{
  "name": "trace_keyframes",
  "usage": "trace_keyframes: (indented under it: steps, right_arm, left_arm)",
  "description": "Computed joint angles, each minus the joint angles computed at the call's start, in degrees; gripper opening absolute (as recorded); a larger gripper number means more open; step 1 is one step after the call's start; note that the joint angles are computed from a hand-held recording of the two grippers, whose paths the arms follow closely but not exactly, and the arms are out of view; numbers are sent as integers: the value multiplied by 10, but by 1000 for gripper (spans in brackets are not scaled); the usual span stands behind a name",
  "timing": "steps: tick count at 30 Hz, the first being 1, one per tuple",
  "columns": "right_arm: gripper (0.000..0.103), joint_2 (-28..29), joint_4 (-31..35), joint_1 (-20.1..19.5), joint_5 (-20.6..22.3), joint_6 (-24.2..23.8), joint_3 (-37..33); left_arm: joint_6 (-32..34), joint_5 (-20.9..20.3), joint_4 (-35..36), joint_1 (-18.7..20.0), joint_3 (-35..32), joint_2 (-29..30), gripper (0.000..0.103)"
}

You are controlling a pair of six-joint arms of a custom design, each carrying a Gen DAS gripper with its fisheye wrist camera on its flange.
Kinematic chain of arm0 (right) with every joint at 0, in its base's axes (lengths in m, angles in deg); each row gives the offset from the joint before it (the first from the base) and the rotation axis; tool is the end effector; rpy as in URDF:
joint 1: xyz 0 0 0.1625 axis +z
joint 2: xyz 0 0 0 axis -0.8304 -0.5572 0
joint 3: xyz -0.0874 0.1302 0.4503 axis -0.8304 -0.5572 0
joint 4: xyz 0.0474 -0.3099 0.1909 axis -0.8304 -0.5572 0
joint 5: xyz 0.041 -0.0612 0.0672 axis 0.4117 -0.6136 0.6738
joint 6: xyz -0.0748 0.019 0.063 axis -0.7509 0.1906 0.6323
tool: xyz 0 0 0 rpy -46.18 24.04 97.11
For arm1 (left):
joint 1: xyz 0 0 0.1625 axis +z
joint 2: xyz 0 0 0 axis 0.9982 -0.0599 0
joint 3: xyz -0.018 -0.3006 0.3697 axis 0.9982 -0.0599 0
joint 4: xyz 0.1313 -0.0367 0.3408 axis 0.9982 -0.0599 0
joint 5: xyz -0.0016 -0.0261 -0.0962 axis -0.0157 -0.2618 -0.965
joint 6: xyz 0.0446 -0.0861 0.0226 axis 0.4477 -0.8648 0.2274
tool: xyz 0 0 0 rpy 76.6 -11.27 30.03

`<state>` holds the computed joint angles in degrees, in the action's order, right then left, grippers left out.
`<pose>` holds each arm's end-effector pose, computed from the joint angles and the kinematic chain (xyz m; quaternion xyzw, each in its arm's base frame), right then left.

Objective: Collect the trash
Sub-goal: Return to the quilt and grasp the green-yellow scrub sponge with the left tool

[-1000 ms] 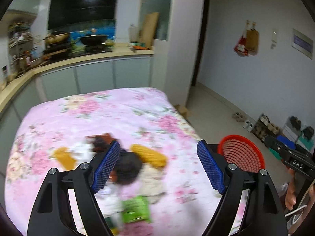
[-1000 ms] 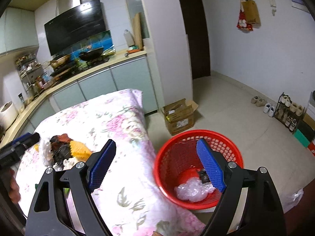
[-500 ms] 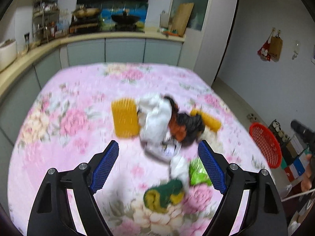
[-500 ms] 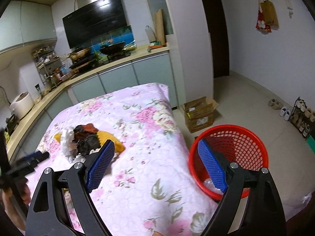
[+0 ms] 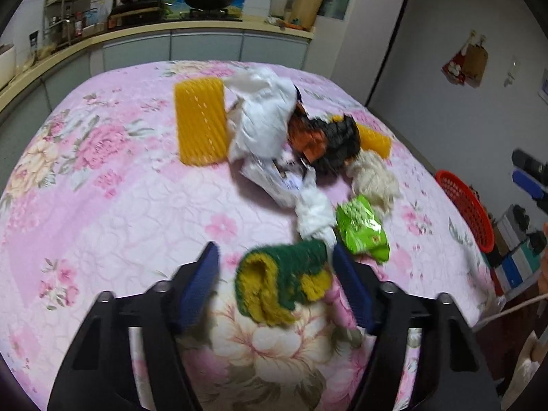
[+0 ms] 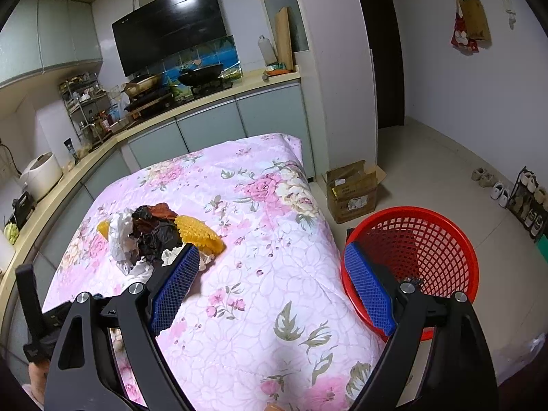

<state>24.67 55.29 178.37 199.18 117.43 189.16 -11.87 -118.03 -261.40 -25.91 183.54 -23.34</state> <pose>0.2834 -0.3432 0.0729 0.0706 -0.8405 0.4619 0.2744 -0.0070 -0.3921 0.2596 0.2353 0.9078 -0.2666 0.2222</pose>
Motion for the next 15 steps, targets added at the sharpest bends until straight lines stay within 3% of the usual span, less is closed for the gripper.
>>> trace_keyframes:
  steps: [1,4,15]
  right_arm:
    - [84,2,2,0,-1,1,-2]
    - [84,6,4,1,0,0,-4]
    - [84,36,19,2,-4,6,-23]
  left_arm:
    - [1,-2,-2,2,1,4,49]
    - [3,-17,-16,12,2,4,42]
    - [14,-17,-13,0,14,-36,25]
